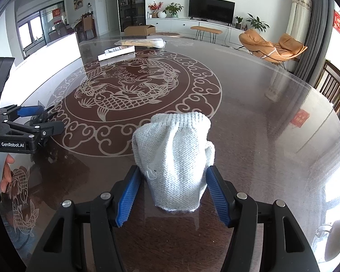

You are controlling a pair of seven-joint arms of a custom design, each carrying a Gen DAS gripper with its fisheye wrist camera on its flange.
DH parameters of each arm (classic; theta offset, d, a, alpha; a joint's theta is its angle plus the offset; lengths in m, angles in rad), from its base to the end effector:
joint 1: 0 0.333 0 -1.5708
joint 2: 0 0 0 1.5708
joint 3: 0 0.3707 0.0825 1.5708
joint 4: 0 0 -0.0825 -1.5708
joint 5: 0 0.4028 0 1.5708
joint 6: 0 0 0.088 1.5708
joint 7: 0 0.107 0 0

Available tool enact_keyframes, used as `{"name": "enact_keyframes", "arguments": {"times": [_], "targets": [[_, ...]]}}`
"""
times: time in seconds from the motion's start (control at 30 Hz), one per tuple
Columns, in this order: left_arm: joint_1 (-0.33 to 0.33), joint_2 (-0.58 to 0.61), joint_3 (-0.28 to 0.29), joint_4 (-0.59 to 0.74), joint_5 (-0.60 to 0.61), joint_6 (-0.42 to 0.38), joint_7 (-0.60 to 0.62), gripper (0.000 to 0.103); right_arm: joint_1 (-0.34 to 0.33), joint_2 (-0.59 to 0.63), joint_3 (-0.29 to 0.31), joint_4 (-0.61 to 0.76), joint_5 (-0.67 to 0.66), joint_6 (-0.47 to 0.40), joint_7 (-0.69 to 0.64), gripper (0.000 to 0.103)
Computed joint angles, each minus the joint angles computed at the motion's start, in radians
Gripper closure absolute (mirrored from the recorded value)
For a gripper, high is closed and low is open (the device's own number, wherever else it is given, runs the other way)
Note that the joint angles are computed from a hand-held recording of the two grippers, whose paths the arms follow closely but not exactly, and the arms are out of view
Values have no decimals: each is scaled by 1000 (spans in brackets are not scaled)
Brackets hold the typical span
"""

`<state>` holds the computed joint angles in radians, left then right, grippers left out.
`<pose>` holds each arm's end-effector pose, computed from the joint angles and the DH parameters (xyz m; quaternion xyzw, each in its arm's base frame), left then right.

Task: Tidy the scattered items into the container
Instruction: 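Carry the black bow with the left tool while the right tool carries the grey glove toward the container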

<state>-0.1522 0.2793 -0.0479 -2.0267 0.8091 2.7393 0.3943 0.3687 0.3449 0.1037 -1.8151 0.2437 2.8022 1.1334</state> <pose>0.6340 -0.1555 0.3890 -0.7669 0.5679 -0.1771 0.2410 0.6479 0.3081 0.4653 -0.8551 0.4036 -0.1523 0.2875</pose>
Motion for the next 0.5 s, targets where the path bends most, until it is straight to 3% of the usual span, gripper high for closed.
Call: {"name": "enact_keyframes", "arguments": {"times": [0.23,0.33,0.37,0.43,0.47,0.5], "targets": [[1,-1,-3,0,-6,0,8,0,6,1,-6,0,-10,3,9,41],[8,-3,-3,-12,0,48,31,5,-9,6,6,10,16,-14,2,39],[-2,-8,13,-20,37,76,2,22,-11,7,7,12,21,-17,2,38],[-4,-18,33,-39,78,124,-52,36,0,5,-4,8,8,-10,16,39],[-1,-25,43,-51,97,159,-81,53,7,3,-13,4,-2,-3,31,42],[7,-32,48,-66,105,195,-98,72,11,0,-17,-2,-5,7,45,65]]}}
